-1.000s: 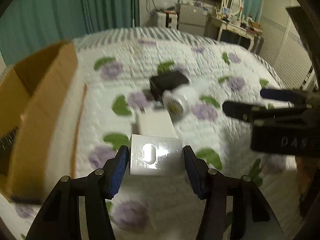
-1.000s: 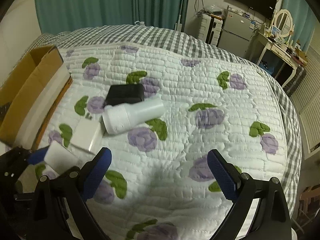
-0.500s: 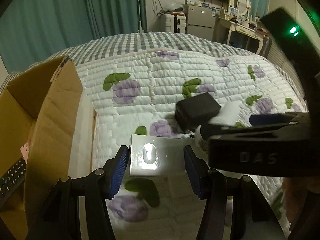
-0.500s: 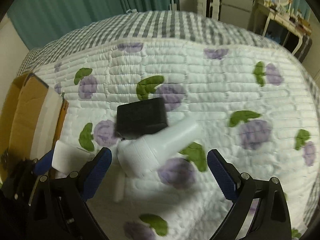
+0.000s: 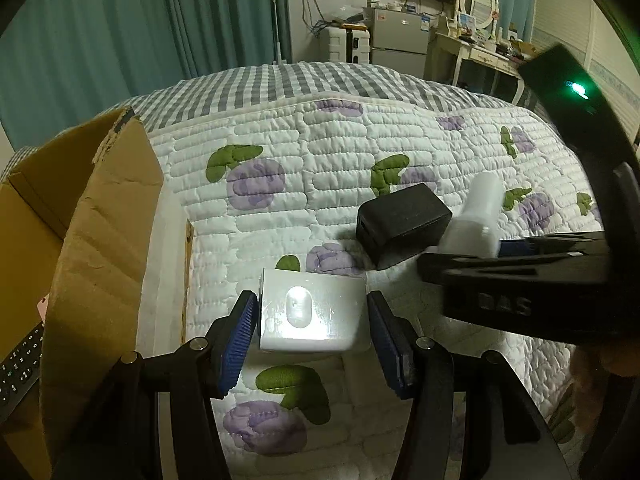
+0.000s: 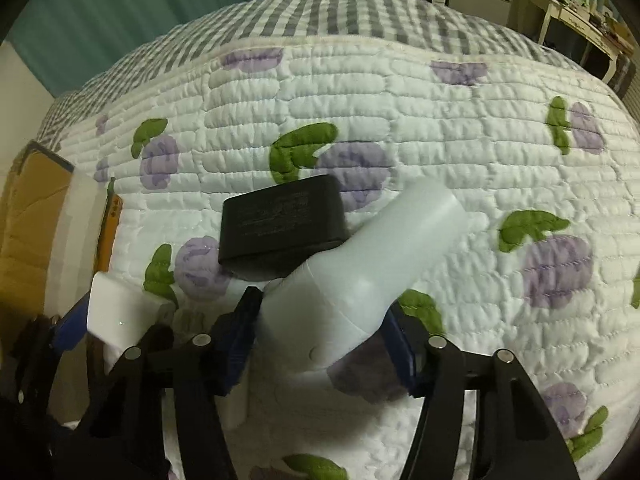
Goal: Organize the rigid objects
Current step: 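Grasp the white lotion bottle with the right tool while the left tool holds the white box, then carry the white box and lotion bottle toward the cardboard box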
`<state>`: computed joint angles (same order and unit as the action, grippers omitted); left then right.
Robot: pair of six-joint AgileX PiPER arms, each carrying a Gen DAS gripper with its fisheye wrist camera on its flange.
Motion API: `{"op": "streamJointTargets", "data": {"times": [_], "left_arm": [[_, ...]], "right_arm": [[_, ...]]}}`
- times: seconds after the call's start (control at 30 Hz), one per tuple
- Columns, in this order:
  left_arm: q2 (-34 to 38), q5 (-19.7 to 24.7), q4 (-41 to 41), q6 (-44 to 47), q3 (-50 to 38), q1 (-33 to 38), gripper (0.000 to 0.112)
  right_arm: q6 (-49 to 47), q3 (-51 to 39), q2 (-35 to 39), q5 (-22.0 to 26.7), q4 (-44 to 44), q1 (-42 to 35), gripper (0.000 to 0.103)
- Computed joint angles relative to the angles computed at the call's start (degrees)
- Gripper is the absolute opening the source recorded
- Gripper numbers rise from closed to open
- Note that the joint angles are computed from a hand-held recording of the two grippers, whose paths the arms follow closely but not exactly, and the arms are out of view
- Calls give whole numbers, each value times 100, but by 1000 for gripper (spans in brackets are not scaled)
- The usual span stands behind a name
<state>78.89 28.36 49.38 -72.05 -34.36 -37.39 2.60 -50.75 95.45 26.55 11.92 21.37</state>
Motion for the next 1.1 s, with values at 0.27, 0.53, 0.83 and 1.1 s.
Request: {"op": "streamJointTargets", "data": {"times": [0.27, 0.53, 0.83, 1.1], "left_arm": [[23, 179, -124, 98, -101, -237, 57], [-438, 603, -448, 351, -206, -703, 57], [-1728, 1580, -886, 991, -542, -1034, 57], [-3233, 2353, -1790, 2861, -1026, -56, 57]], "right_arm": [[974, 711, -840, -157, -1394, 6, 58], [1814, 1080, -1919, 113, -2272, 157, 57], [2822, 791, -3410, 1625, -3106, 953, 57], [4372, -576, -3481, 3374, -4365, 3106, 57]]}}
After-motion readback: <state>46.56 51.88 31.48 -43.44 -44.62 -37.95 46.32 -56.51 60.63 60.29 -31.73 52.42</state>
